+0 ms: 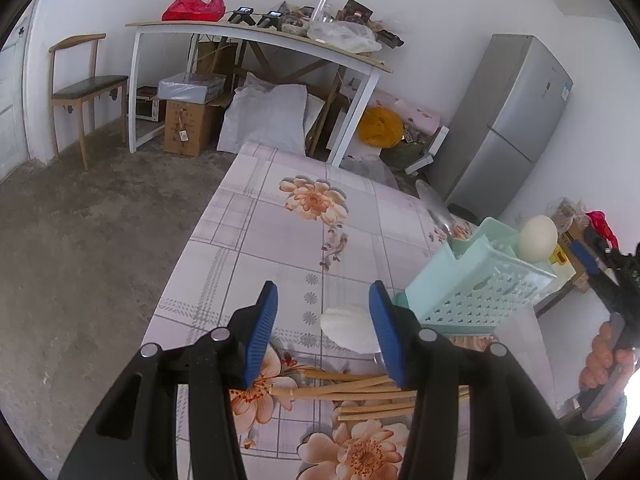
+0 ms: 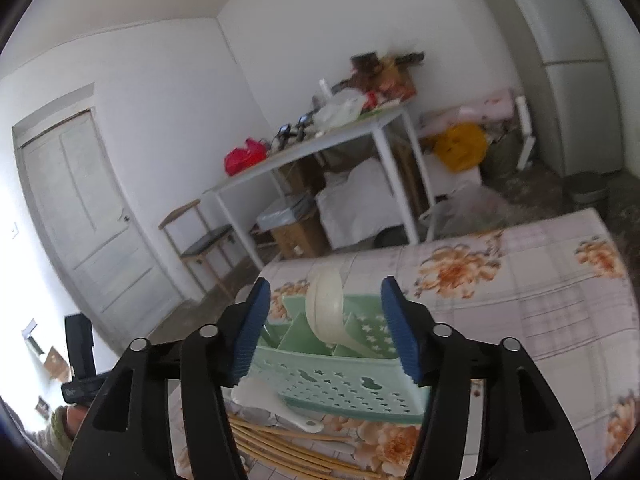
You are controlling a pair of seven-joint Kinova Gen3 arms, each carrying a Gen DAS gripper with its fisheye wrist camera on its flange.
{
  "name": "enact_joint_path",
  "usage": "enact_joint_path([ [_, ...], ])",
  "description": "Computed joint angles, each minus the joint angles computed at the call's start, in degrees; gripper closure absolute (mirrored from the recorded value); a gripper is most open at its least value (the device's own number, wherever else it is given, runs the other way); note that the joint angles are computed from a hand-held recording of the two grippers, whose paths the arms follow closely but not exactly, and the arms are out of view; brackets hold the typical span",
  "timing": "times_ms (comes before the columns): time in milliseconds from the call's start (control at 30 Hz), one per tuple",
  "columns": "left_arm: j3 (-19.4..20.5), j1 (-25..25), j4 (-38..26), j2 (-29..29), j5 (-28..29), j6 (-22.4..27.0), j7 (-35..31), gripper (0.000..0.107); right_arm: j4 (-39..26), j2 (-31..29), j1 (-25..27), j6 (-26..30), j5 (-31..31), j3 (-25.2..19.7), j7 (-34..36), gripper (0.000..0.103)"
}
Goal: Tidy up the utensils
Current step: 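Lower the cream ladle into the green holder and open the right tool, then grasp the white rice paddle on the table with the right tool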
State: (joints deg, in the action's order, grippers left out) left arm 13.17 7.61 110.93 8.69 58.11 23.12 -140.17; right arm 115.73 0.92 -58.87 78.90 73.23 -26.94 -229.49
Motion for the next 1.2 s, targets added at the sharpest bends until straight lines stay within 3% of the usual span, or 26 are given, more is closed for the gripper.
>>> enact_joint_path([
  [167, -0.8, -0.7, 0.2, 0.5, 0.2, 0.5, 0.7, 0.061, -6.4, 3.7, -4.5, 10.0, 0.3, -0.5, 5.7, 0.045],
  [300, -1.8, 0.1, 0.2, 0.6, -4.8, -0.7, 6.2, 0.061, -12.3, 7.3, -10.4, 10.7, 1.1, 4.4, 15.1, 0.043],
  [500, -2.9, 0.0, -0.1, 1.3, -15.4, -1.2, 18.5, 0.061, -20.6, 15.7, 0.3, 4.4, 0.8, -4.3, 29.0, 0.041],
  [600, -1.4, -3.1, 0.9, 1.0, -13.5, -1.2, 17.2, 0.062, -23.7, 18.9, 0.8, -2.5, -1.9, -0.9, 36.0, 0.041],
  [733, -0.4, -6.0, 2.0, 0.5, -8.4, -0.4, 12.0, 0.062, -27.2, 22.0, -2.2, -11.1, -8.6, 9.2, 44.4, 0.041],
  [800, -0.7, -6.3, 2.3, 0.4, -7.0, -0.3, 10.3, 0.062, -29.9, 24.3, -2.9, -12.6, -12.2, 12.1, 48.9, 0.041],
  [967, -1.7, -6.8, 2.7, 0.3, -4.2, 1.1, 7.5, 0.062, -37.0, 30.5, 0.5, -13.2, -19.1, 12.6, 60.6, 0.044],
  [1067, -2.4, -6.9, 2.6, 0.4, -3.2, 1.5, 6.4, 0.062, -42.1, 34.7, 5.8, -10.1, -19.4, 7.1, 67.6, 0.045],
  [1133, -2.7, -7.0, 2.7, 0.5, -2.5, 1.6, 5.6, 0.062, -45.1, 36.8, 6.9, -8.4, -20.6, 6.3, 72.2, 0.045],
  [1200, -3.0, -7.1, 2.7, 0.7, -2.4, 1.8, 5.5, 0.062, -47.8, 38.6, 6.0, -7.0, -23.1, 8.3, 76.9, 0.045],
])
